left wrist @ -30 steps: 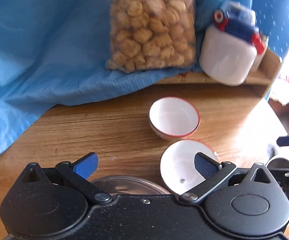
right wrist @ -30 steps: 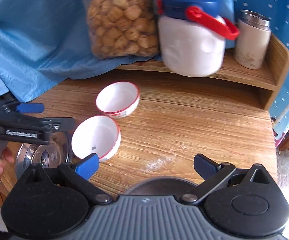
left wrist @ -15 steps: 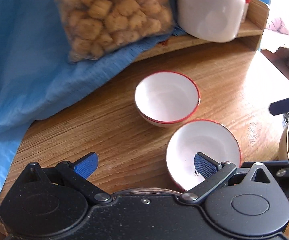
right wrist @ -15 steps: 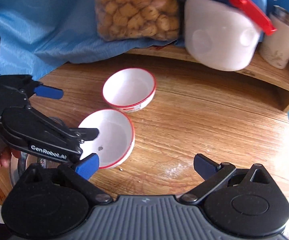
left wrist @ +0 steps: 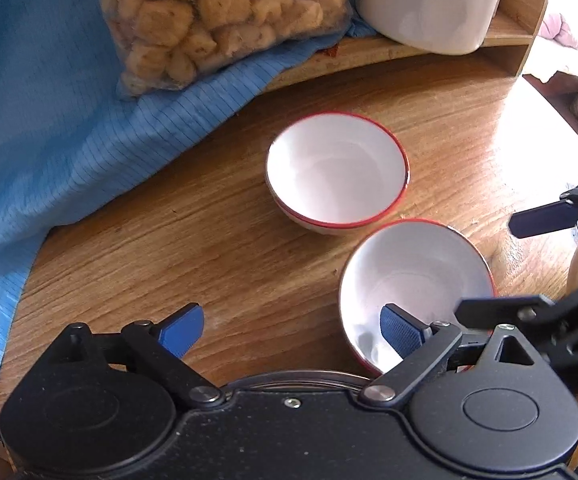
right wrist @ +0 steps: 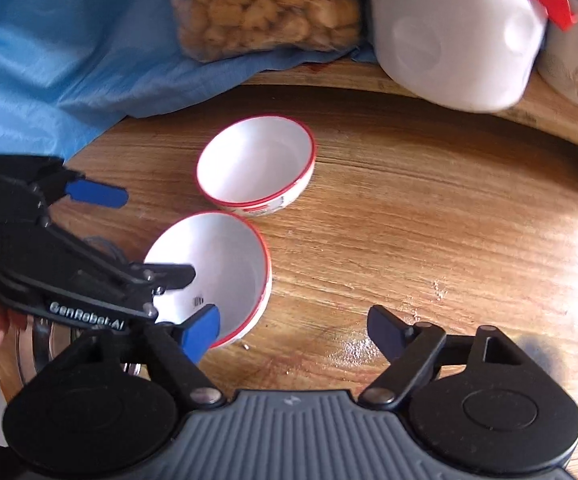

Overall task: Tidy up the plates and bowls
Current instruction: 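Move both grippers to the nearer white red-rimmed bowl, then close both grippers on the rim of the white bowl, then lift the white bowl with both grippers and lower it into the steel bowl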

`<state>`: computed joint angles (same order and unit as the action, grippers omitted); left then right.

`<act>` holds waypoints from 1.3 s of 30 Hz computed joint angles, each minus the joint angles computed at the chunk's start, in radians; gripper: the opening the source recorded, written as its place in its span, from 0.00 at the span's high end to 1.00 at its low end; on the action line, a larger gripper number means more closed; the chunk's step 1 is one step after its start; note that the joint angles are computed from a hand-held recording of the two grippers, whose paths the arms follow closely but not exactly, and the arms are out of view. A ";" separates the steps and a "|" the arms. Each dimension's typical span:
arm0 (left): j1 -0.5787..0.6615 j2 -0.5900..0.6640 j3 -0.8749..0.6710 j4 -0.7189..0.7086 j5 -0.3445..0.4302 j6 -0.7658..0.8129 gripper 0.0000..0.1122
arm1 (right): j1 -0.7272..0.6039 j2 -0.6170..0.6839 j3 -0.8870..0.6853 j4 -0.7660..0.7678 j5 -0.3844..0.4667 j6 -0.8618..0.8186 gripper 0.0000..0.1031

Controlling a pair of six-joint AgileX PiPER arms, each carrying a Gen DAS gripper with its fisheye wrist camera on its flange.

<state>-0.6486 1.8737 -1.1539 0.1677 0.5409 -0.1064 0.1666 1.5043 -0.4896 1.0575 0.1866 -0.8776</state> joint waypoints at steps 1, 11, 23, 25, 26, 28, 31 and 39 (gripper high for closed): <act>-0.005 0.011 -0.013 0.012 0.015 -0.007 0.19 | -0.011 0.008 0.000 0.064 0.009 -0.066 0.24; 0.011 0.026 -0.049 -0.119 0.013 0.112 0.50 | -0.084 0.017 0.010 0.296 0.095 -0.342 0.44; 0.006 0.013 -0.014 -0.219 -0.016 0.091 0.83 | -0.153 0.082 -0.056 0.246 0.238 -0.349 0.76; 0.000 0.008 -0.007 -0.195 -0.024 0.029 0.84 | -0.164 0.095 -0.061 0.264 0.258 -0.381 0.83; -0.003 0.005 -0.001 -0.183 -0.030 -0.001 0.85 | -0.175 0.101 -0.059 0.290 0.269 -0.404 0.84; -0.009 -0.006 0.015 -0.164 -0.042 -0.058 0.87 | -0.210 0.116 -0.061 0.306 0.309 -0.427 0.86; -0.025 -0.044 0.063 -0.122 -0.085 -0.134 0.92 | -0.265 0.132 -0.061 0.308 0.353 -0.432 0.90; -0.107 -0.080 0.099 0.038 -0.116 -0.391 0.92 | -0.350 0.107 -0.054 0.235 0.405 -0.412 0.93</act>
